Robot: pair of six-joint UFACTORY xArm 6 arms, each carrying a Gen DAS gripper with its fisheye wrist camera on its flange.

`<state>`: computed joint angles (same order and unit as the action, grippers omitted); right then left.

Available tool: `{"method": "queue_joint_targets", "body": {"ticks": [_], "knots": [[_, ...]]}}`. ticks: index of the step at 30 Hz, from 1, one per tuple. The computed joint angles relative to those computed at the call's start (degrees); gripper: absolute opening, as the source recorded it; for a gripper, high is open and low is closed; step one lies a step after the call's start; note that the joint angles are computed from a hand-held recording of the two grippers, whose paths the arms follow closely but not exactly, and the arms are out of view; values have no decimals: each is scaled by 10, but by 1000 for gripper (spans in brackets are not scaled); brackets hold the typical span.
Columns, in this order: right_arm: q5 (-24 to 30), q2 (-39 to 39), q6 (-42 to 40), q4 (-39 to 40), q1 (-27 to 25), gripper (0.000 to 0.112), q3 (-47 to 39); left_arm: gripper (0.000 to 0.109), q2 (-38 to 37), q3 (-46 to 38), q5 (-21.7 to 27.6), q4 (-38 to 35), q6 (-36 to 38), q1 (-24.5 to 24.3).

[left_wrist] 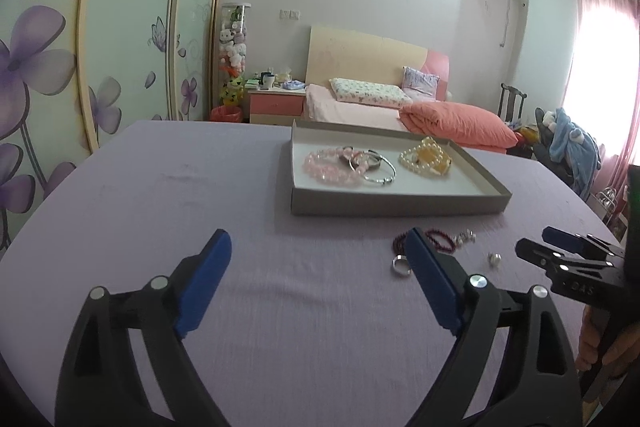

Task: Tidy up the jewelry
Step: 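Withdraw both open tools from the tray toward the bed, then grasp the pearl earring on the bed with the right tool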

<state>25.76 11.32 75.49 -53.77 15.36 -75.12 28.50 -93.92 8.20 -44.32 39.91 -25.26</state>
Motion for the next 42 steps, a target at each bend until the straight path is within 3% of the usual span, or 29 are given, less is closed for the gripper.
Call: {"method": "queue_joint_targets", "body": {"ticks": [5,12,20,23,30,36,42], "knots": [[15,14,-51,52,5,71,-7,88,-2,12,-1,18,-10,1],[45,48,-145,163,5,50,-43,88,5,9,2,64,-56,4],[80,68,-187,198,9,37,-73,88,11,0,10,76,-69,7],[86,71,-192,197,10,34,-79,88,12,-1,11,74,-68,7],[86,65,-183,195,10,14,-72,88,12,-1,10,75,-69,7],[92,50,-161,185,7,14,-56,88,18,-8,23,85,-75,6],[113,19,-118,158,-1,14,-21,88,38,-42,69,149,-112,1]]}}
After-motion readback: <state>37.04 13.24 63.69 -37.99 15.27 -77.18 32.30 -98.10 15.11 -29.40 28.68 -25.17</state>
